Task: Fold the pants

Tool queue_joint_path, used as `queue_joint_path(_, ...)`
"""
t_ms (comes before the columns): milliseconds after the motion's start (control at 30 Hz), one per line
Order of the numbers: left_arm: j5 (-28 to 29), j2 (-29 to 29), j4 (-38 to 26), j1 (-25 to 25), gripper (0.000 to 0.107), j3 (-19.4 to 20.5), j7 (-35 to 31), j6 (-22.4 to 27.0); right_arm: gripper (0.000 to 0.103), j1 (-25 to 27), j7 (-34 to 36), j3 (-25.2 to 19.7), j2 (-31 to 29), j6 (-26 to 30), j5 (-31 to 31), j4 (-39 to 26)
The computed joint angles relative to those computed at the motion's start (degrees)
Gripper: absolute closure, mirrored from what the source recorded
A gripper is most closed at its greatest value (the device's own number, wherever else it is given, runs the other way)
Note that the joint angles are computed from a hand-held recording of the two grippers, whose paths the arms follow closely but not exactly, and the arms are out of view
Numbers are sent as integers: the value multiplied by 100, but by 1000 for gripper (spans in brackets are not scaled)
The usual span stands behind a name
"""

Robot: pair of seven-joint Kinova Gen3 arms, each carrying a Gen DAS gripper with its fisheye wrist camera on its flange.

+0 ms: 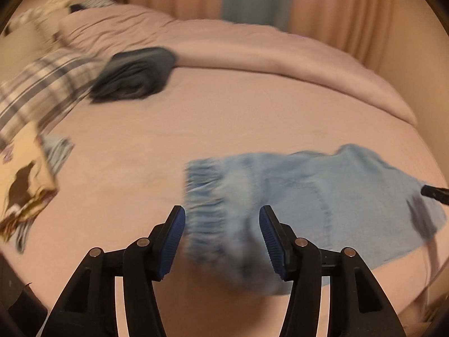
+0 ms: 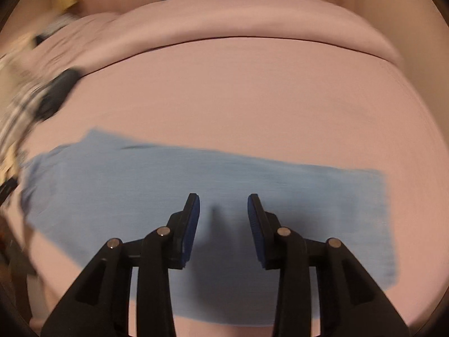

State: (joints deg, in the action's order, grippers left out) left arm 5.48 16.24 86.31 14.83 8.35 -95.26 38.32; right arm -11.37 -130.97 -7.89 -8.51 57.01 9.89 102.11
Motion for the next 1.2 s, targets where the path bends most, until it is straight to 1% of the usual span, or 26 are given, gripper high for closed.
queue_joint_path(67, 167, 42, 27, -110, 52, -10, 56, 37, 67, -442, 436, 148, 251, -443, -466, -97)
queue_joint_path(133, 561, 86, 129, -333, 52, 100, -74, 2, 67, -707, 902, 75, 542, -815, -932, -258)
queue_joint_path(200, 933, 309, -2, -553, 52, 218, -241, 244, 67, -688, 1368, -254, 891, -1151, -1398, -460)
queue_joint_path(267, 1016, 449, -142, -512, 52, 143, -99, 504, 67, -471, 1834, -615, 1231, -1380, -1794, -634)
queue_joint_path(300, 1053, 470, -186, -515, 52, 133, -52, 572, 67, -507, 2067, -691, 1362, -1424, -1914, -676)
queue_joint_path(367, 1107, 447, -235, -516, 52, 90, 101, 684, 67, -890, 2278, -546, 1584, -1364, -1882, -866)
queue_joint_path(433, 1375, 388, -187, -660, 52, 126, 47, 750, 65, -1331, 2222, -289, 1766, -1193, -1684, -1146)
queue_joint_path(467, 1604, 381, -174, -711, 52, 81, -84, 852, 65, -1401, 2271, -260, 1784, -1197, -1691, -1166)
queue_joint_path(500, 1788, 384, -177, -850, 52, 139, -227, 963, 66, -1424, 2310, -264, 1840, -1175, -1685, -1247)
queue_joint_path(533, 2021, 423, -153, -1072, 52, 302, -390, 1040, 66, -1429, 2325, -279, 1791, -1134, -1671, -1238)
queue_joint_path(567, 2251, 452, -95, -1198, 53, 359, -567, 1039, 65, -1436, 2357, -278, 1833, -1113, -1677, -1291)
queue_joint_path(600, 2484, 509, -66, -1391, 59, 519, -689, 1039, 65, -1473, 2370, -273, 1981, -1138, -1670, -1402)
queue_joint_path(633, 2646, 546, -72, -1484, 76, 575, -776, 1062, 65, -1404, 2476, -294, 2032, -1082, -1734, -1465)
queue_joint_path(667, 2715, 537, -52, -1471, 81, 546, -787, 1000, 65, -1440, 2489, -262, 2069, -1043, -1742, -1512)
queue_joint_path(767, 3168, 437, -1, -1430, 86, 410, -1230, 920, 65, -1503, 2470, -233, 2176, -960, -1679, -1651)
queue_joint_path(800, 3257, 368, 47, -1476, 86, 467, -1380, 797, 65, -1484, 2521, -242, 2199, -952, -1724, -1680)
queue_joint_path(833, 3368, 286, 99, -1598, 86, 627, -1584, 629, 65, -1515, 2508, -241, 2263, -957, -1719, -1754)
queue_joint_path(900, 3351, 245, 34, -1539, 86, 663, -1712, 483, 67, -1542, 2523, -239, 2299, -1010, -1715, -1808)
queue_joint_path(967, 3038, 316, -63, -1204, 86, 396, -1467, 390, 66, -1632, 2433, -199, 2344, -1051, -1587, -1883)
queue_joint_path(1000, 2805, 374, -113, -942, 86, 161, -1250, 343, 65, -1663, 2392, -186, 2382, -1062, -1544, -1919)
queue_joint_path(1033, 2573, 535, -163, -786, 86, -10, -1017, 385, 65, -1643, 2401, -197, 2464, -1068, -1595, -1953)
queue_joint_path(1067, 2434, 631, -176, -735, 79, -75, -786, 453, 65, -1601, 2439, -222, 2549, -1053, -1686, -1980)
queue_joint_path(1100, 2389, 621, -123, -790, 75, -36, -631, 428, 65, -1544, 2481, -246, 2662, -987, -1805, -2023)
queue_joint_path(1133, 2336, 558, -92, -751, 66, -89, -569, 383, 65, -1499, 2488, -254, 2689, -1012, -1903, -1993)
queue_joint_path(1167, 2191, 511, -104, -613, 49, -249, -489, 399, 65, -1440, 2533, -270, 2641, -1099, -1999, -1912)
queue_joint_path(1200, 1958, 453, -123, -376, 40, -514, -382, 402, 67, -1393, 2574, -277, 2582, -1136, -2066, -1864)
